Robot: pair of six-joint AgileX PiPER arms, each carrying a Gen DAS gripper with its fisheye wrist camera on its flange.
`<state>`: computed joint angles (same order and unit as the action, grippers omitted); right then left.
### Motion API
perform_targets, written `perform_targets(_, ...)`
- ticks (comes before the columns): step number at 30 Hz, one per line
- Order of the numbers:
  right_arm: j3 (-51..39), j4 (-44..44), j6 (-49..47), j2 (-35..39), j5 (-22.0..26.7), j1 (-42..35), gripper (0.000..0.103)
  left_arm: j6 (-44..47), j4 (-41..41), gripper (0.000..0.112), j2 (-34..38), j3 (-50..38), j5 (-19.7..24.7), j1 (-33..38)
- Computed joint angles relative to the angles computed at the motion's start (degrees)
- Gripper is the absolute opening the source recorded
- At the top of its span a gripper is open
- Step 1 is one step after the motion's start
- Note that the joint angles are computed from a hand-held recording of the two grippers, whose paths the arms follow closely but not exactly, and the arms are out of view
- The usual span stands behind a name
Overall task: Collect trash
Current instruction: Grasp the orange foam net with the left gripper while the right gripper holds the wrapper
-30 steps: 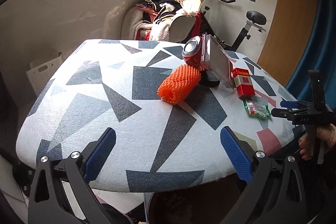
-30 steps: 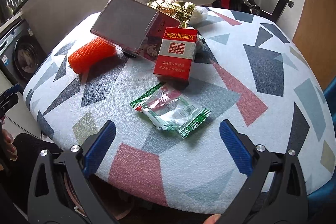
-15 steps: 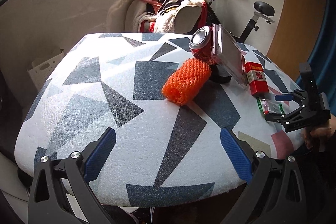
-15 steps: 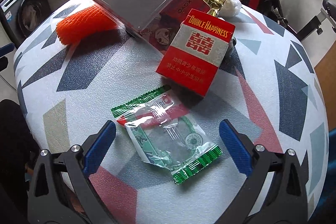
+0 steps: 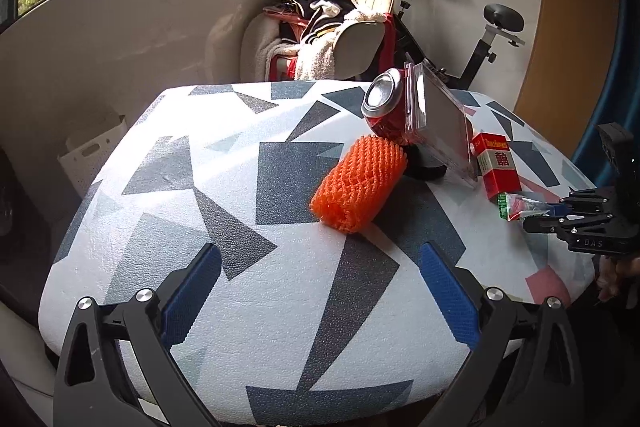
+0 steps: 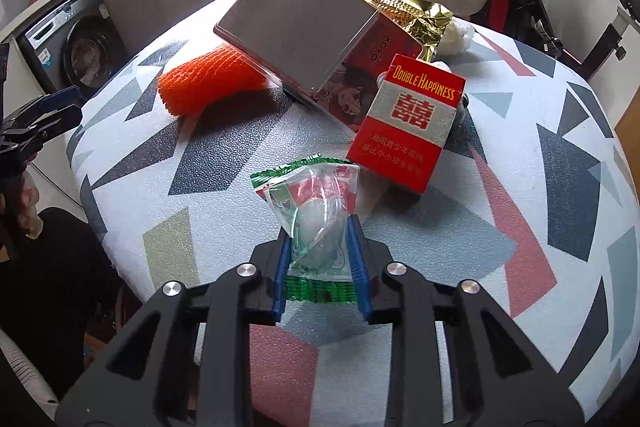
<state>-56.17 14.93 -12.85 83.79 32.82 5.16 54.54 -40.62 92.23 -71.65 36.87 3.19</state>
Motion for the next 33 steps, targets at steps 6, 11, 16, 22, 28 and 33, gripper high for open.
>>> perform_targets(6,1.70,-1.29,7.66,-1.80,-2.25,1.49,0.027,-4.84,6.25,0.086,9.19,-13.44,10.25,-2.51)
perform_targets(11,2.94,-5.34,13.46,-2.61,-3.72,3.04,0.026,-2.53,12.49,0.086,16.36,-22.20,11.43,-7.26)
perform_targets(16,4.39,-6.41,18.14,-3.29,-4.44,2.01,0.026,-10.86,19.96,0.086,25.88,-35.08,13.12,-11.58)
perform_targets(22,6.56,-4.15,17.86,-4.97,-5.38,0.64,0.026,-19.09,32.28,0.072,33.30,-44.74,15.33,-16.61)
perform_targets(28,7.63,-5.38,19.44,-6.63,-5.83,2.03,0.026,-13.54,27.54,0.029,28.59,-38.12,14.91,-14.43)
perform_targets(33,8.13,-7.06,21.77,-8.24,-5.74,4.43,0.026,-4.93,18.67,0.029,18.37,-25.19,13.94,-10.61)
